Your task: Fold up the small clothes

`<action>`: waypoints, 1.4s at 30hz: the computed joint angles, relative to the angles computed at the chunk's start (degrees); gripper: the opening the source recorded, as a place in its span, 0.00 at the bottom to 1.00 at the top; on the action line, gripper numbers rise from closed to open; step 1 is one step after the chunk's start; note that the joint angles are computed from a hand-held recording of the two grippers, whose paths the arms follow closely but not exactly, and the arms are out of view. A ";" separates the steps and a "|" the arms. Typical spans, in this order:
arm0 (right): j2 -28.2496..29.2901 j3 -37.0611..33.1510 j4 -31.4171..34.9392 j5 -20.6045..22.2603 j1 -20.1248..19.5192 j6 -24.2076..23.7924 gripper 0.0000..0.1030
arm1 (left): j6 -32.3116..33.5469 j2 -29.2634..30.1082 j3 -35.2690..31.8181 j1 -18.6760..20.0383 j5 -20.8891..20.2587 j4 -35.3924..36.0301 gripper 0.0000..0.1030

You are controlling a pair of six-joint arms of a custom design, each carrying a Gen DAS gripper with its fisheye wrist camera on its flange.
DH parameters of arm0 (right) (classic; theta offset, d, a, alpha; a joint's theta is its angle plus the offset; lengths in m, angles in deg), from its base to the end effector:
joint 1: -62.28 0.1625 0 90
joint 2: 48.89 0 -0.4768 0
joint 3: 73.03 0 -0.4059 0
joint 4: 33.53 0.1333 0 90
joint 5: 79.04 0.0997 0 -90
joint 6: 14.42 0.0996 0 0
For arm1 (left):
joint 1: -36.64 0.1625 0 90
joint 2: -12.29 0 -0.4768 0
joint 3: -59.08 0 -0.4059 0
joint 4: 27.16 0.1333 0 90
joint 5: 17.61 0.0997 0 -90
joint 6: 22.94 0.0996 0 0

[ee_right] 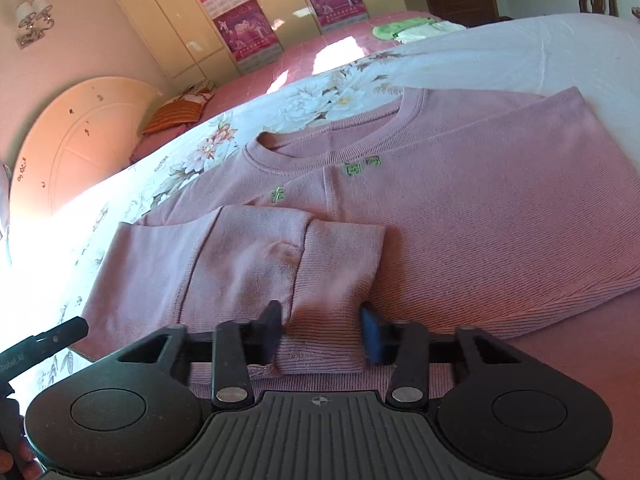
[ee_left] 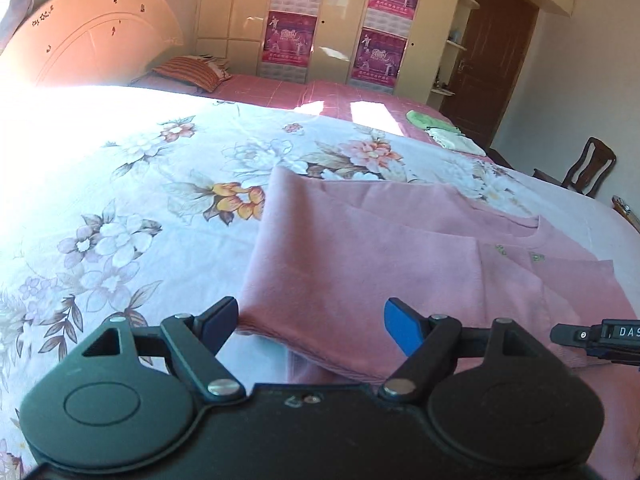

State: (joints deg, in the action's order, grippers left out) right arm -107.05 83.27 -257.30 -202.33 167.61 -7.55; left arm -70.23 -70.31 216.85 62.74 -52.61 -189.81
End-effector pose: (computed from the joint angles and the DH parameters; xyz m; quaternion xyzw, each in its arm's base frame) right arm 0.1614 -0.2913 0.1562 -0.0201 -0.9161 0.3401 0.2112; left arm -0.1411 -0.3084 0.1815 0.1381 0.8760 -0.3699 0.2769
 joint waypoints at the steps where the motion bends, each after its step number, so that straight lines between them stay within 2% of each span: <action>1: 0.30 -0.30 0.00 -0.49 0.43 0.04 0.39 | 0.01 -0.24 0.05 0.51 -0.18 0.15 0.77; 2: 0.50 -0.59 -0.08 -0.83 0.82 -0.22 0.38 | 0.13 -0.45 0.33 1.10 -0.50 -0.26 0.77; 4: 0.34 -1.07 0.95 -0.44 1.35 -1.37 0.11 | 0.00 -1.01 0.64 1.39 -1.09 -0.39 0.77; 8: 1.39 -2.23 -0.33 -2.93 4.27 -5.22 0.11 | 0.91 -0.89 1.62 0.42 -1.41 -1.73 0.77; 11: 2.55 -3.71 -4.44 -6.57 7.04 -10.10 0.10 | 0.56 -1.02 2.54 -1.23 -1.26 -1.22 0.78; 15: 0.96 -5.07 -6.66 -8.93 8.49 -15.50 0.10 | -1.45 -0.76 3.95 -4.35 -0.43 2.46 0.77; 18: -0.72 -5.06 -7.86 -9.92 8.57 -17.96 0.10 | -0.99 3.26 3.88 -4.13 0.60 0.93 0.68; 21: -2.37 -4.05 -7.81 -10.14 7.53 -19.46 0.10 | -0.45 8.20 3.45 -2.62 3.23 -5.02 0.58; 23: -2.16 -3.41 -9.92 -11.54 6.61 -21.47 0.10 | -1.10 10.84 2.86 -1.65 6.47 -6.60 0.46; 25: -2.19 -2.58 -12.33 -12.70 4.79 -22.70 0.10 | -3.13 11.61 2.76 -0.83 8.51 -6.75 0.28; 27: -2.20 -1.82 -13.30 -13.49 2.37 -22.88 0.09 | -1.89 11.98 3.22 0.38 7.25 -10.33 0.23; 28: -2.22 -1.28 -13.05 -13.29 0.70 -22.59 0.03 | -1.76 12.16 3.51 0.08 7.26 -10.29 0.23; 31: -1.35 0.00 -11.29 -12.89 -3.12 -21.40 0.03 | -3.11 12.20 4.07 -1.66 7.63 -8.57 0.16; 33: -0.03 1.02 -12.82 -11.49 -4.71 -21.22 0.03 | -4.08 11.72 4.29 -2.15 7.74 -7.39 0.16; 35: -2.29 1.86 -9.42 -8.81 -5.91 -19.39 0.03 | -3.91 10.03 3.99 -1.18 6.30 -5.80 0.19; 36: -3.39 2.02 -7.98 -8.43 -6.01 -18.64 0.04 | -4.54 8.45 3.77 -1.10 5.93 -3.85 0.25; 39: -6.29 2.57 -7.03 -8.22 -6.00 -18.18 0.23 | -6.28 2.28 2.76 -1.12 3.45 2.80 0.30; 40: -7.06 2.62 -6.75 -8.24 -6.04 -18.09 0.23 | -8.47 -0.50 2.50 -2.20 3.36 7.28 0.30; 42: -8.72 2.37 -5.78 -7.91 -6.05 -18.04 0.24 | -10.70 -3.64 2.52 -4.30 4.38 11.58 0.31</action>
State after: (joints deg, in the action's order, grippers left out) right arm -115.77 85.64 -263.08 -210.24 161.56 -25.59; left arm -80.92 -73.95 219.36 58.44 -48.23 -178.23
